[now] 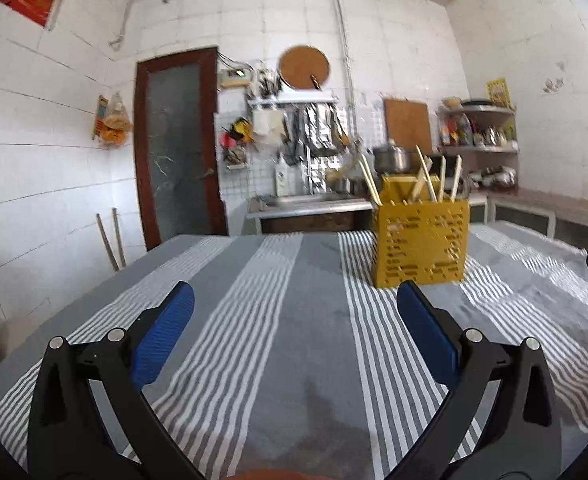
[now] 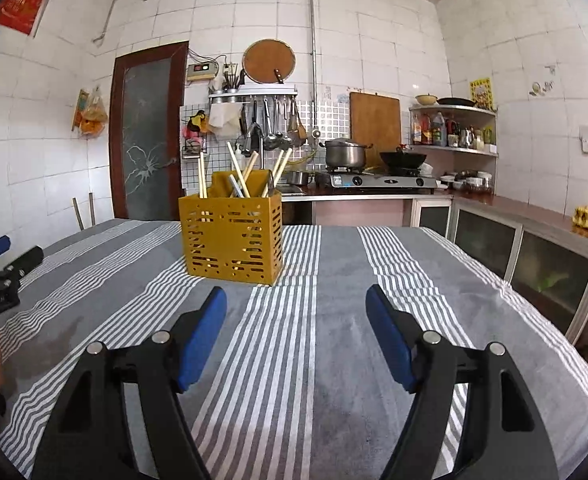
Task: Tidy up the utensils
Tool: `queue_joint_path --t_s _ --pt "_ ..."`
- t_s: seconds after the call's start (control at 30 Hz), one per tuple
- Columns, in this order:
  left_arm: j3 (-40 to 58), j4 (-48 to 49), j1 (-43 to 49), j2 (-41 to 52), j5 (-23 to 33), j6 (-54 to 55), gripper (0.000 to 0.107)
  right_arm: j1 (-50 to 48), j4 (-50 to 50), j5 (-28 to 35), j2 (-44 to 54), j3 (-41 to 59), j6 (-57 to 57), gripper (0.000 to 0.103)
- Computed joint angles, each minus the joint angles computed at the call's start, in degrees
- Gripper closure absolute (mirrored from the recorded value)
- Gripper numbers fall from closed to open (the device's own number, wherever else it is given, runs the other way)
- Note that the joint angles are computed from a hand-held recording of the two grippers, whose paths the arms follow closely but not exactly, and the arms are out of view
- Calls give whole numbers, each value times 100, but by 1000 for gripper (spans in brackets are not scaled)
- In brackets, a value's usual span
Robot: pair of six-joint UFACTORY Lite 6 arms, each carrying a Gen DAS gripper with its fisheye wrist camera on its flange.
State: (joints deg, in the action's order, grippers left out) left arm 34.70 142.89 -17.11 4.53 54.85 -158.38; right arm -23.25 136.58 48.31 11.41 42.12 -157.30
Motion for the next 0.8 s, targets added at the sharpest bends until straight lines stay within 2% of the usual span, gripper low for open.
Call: queue_joint_path --t_s 0.3,0.43,0.6,0.8 --pt "-138 -330 -325 18 511 231 9 168 573 171 -218 -325 -582 32" --pt "-21 -234 -220 43 249 166 9 106 360 126 -111 -186 -332 32" --pt "-32 -154 -192 65 227 112 9 55 181 -7 75 37 -19 32" --pt "-4 -118 -138 37 53 115 9 106 427 32 16 -108 -337 32"
